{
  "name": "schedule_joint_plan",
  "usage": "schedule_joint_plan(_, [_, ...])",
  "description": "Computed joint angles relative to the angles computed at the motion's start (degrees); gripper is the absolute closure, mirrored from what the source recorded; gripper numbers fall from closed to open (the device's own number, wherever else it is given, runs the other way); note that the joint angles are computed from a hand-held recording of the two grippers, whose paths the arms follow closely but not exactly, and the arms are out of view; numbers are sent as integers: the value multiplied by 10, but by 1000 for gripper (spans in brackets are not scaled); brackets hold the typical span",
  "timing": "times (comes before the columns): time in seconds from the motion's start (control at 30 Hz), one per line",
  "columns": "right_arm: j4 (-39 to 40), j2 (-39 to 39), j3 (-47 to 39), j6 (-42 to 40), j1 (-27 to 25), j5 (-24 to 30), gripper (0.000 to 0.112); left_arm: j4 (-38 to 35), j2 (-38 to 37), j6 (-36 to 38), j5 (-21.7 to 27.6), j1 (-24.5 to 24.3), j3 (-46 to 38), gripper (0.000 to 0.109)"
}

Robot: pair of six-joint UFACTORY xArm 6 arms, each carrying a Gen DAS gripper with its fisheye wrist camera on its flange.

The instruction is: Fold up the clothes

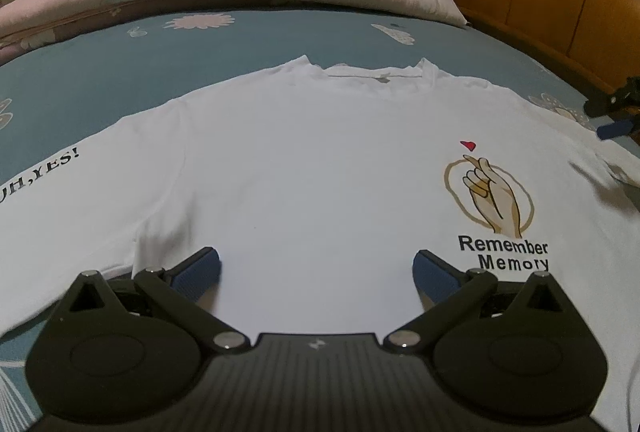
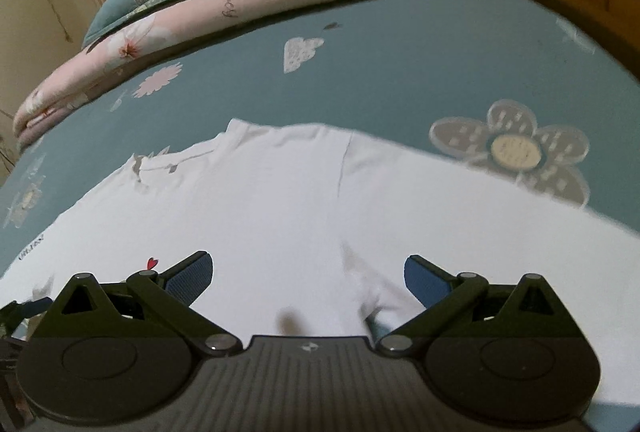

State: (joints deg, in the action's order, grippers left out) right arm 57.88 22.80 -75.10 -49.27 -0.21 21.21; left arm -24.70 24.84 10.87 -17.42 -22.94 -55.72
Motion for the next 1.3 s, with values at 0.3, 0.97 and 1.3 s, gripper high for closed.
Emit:
schedule_joint_plan(0.3, [-35,-13,52,15,10,-22,9,27,-2,-25,1,6,3,6])
schedule_joint_plan(0.97, [9,-23,43,11,3,-38,9,59,1,-57,-1,13,2,6])
schedule_joint_plan(1.3, [6,-38,75,35,-19,-6,9,123,-4,-118,1,29,9,6])
